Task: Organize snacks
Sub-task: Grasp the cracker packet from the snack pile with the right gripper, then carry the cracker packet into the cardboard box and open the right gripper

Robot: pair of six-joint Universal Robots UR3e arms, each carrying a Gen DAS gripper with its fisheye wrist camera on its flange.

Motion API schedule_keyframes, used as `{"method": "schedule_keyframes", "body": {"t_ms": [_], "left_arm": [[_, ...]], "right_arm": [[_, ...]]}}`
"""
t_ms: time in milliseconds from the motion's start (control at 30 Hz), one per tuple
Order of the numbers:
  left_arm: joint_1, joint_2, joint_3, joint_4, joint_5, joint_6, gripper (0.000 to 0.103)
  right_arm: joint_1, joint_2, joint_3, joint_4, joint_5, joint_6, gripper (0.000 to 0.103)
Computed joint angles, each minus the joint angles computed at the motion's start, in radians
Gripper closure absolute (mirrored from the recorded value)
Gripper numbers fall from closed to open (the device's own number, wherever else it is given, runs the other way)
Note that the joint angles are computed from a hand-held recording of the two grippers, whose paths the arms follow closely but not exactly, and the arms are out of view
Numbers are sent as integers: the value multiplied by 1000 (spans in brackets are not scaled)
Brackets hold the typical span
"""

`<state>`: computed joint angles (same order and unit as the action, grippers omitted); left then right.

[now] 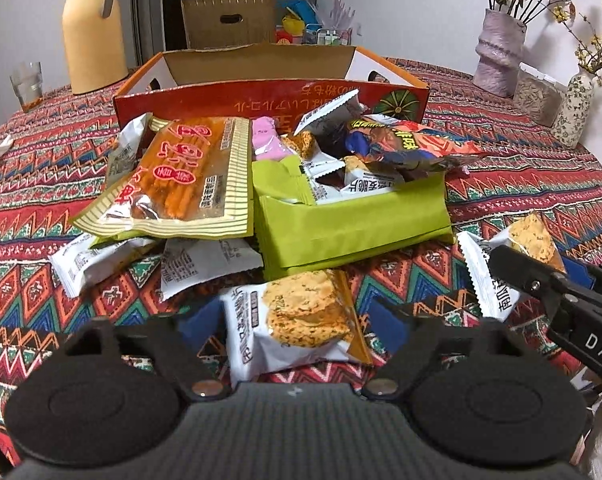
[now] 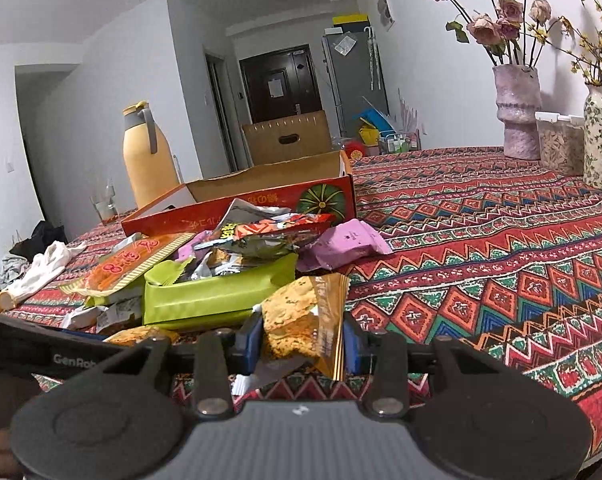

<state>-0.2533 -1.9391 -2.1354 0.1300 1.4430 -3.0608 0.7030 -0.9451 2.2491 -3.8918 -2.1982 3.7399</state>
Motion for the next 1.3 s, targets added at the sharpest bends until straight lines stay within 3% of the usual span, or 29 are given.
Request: {"method": "schedule_keyframes", "body": {"t_ms": [133, 433, 833, 1133, 1300], "left_arm": [[-4, 10, -7, 2, 8, 10, 43], [37, 69, -81, 36, -64, 55, 43], [130, 174, -189, 165, -241, 134, 43], [166, 166, -92, 152, -302, 100, 43], [161, 120, 16, 168, -281, 50, 43]], "right_arm": [[7, 3, -4, -1, -4, 1, 64], [25, -10, -20, 20, -34, -7, 64], [63, -36, -98, 74, -115, -50, 64], [13, -40, -175, 86, -102, -139, 64], [-49, -42, -232, 88, -71, -216, 64]]}}
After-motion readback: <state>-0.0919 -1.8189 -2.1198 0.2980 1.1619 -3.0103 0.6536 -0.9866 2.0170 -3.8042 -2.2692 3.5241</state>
